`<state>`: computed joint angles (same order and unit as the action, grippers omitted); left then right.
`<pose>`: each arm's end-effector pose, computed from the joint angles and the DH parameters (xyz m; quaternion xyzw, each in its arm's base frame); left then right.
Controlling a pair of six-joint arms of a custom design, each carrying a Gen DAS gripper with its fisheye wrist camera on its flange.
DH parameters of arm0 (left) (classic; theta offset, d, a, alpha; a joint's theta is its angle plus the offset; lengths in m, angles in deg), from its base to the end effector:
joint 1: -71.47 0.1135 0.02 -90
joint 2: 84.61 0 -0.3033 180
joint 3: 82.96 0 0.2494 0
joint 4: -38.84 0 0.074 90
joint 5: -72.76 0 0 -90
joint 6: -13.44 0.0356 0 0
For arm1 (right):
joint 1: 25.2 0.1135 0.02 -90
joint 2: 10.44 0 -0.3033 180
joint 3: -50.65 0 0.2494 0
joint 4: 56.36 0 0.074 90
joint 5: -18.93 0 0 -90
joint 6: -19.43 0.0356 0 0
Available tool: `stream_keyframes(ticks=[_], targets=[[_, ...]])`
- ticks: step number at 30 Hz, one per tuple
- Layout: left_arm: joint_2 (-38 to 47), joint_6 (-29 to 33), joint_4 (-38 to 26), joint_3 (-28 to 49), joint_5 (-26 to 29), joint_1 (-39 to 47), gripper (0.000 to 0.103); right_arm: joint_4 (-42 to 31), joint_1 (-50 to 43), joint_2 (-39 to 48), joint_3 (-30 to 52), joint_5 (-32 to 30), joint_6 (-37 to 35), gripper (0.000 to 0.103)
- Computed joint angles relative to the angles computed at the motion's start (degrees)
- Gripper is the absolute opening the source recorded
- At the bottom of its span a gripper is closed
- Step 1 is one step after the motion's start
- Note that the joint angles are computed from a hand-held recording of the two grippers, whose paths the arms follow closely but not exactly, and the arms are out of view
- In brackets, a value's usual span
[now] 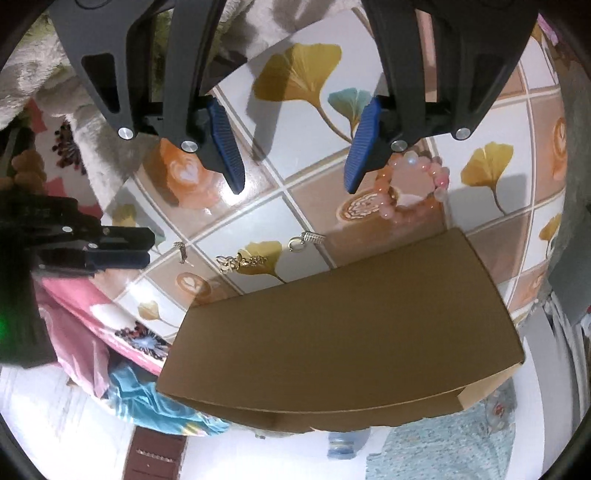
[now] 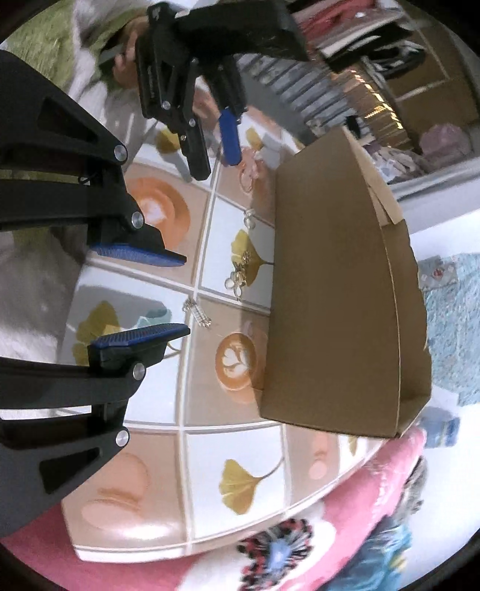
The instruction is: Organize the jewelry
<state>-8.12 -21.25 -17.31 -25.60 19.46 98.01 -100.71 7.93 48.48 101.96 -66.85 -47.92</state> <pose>0.1981 0.0752 0.2275 0.2729 0.9018 -0.1563 0.2964 0.1506 0.0951 0.2540 -0.0743 0.9419 0.1216 0.3041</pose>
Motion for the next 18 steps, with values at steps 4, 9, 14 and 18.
stream_keyframes(ticks=[4,9,14,18], targets=[[-0.9,-0.4,1.6,-1.5,-0.7,-1.5,0.053,2.1,-1.0,2.8,0.2,0.6,-4.3,0.032],[-2.6,-1.6,3.6,-3.4,-1.2,-3.9,0.053,3.2,-2.6,5.6,1.2,-0.6,-7.6,0.030],[-3.5,-2.1,5.0,-4.8,-2.0,-6.6,0.053,3.3,-1.6,8.2,1.6,1.6,-7.4,0.023],[-3.9,-3.0,6.2,-5.3,-2.4,-8.3,0.053,3.8,-1.4,8.6,1.7,1.6,-4.7,0.022]])
